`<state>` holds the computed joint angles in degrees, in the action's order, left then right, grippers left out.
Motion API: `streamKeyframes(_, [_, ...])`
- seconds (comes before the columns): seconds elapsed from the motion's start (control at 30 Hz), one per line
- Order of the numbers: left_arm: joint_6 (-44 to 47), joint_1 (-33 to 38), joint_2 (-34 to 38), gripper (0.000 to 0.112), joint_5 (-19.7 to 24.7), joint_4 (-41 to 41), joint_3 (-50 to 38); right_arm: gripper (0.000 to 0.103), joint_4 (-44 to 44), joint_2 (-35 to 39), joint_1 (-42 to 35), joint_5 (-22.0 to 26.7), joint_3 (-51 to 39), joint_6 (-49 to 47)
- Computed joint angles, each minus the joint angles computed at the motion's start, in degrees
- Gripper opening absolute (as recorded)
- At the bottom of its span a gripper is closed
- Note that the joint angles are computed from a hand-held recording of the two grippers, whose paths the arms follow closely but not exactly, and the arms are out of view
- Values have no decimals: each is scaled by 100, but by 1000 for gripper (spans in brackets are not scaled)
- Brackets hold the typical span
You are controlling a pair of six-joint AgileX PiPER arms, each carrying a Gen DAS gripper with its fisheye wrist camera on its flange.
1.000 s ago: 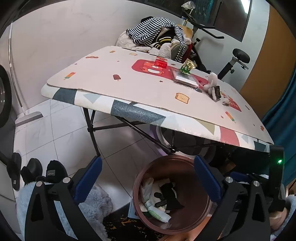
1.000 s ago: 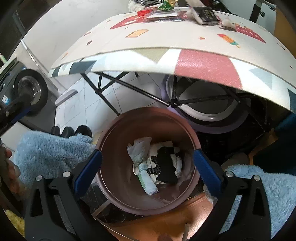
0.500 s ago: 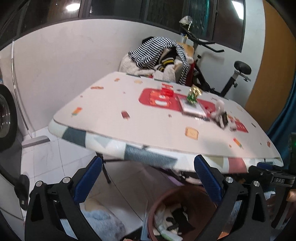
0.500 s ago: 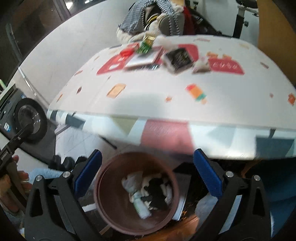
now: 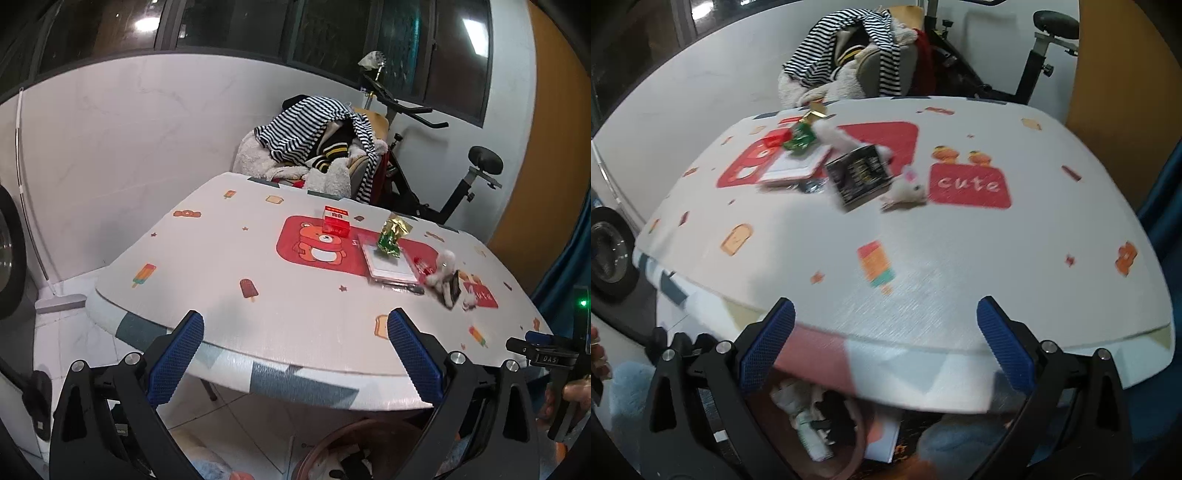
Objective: Collect trash
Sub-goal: 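Move both tools back over the table toward the remaining items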
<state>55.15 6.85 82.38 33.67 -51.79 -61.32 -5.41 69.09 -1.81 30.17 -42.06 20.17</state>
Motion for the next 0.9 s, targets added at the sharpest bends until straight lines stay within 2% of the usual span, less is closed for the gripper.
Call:
streamKeyframes(0.1, [-380, -92, 261, 97, 35, 244, -296, 97, 325, 309, -383, -147, -197, -458])
streamKeyframes(0.23, [-909, -194, 535, 97, 22, 591, -569, 96, 1200, 774, -856, -278, -480, -1429])
streamKeyframes(0.3, [-1139, -209, 696, 97, 79, 738, -726, 87, 1491, 982, -942, -336, -615, -1742])
streamKeyframes(0.33, [-1266, -221, 761, 97, 87, 825, -786, 85, 1605, 1135, -973, -345, -725, -1863])
streamKeyframes(0.4, [-1392, -234, 870, 97, 91, 905, -868, 77, 1563, 1359, -960, -401, -888, -1780])
streamKeyframes(0.53, [-1391, -251, 1005, 97, 108, 904, -944, 69, 1868, 1886, -1033, -520, -1266, -1870])
streamKeyframes(0.63, [-1365, -255, 1099, 96, 166, 915, -989, 60, 1654, 2252, -1009, -561, -1599, -1612])
streamKeyframes(0.77, [-1357, -275, 1275, 86, 255, 959, -1098, 52, 1650, 2640, -1007, -545, -1997, -1650])
streamKeyframes(0.83, [-1286, -274, 1349, 82, 326, 895, -1145, 48, 1379, 2809, -915, -468, -2157, -1568])
streamKeyframes(0.87, [-1241, -278, 1380, 76, 372, 856, -1168, 33, 1254, 2879, -875, -398, -2225, -1564])
streamKeyframes(0.9, [-1203, -276, 1423, 74, 453, 814, -1217, 32, 1038, 2928, -827, -312, -2288, -1473])
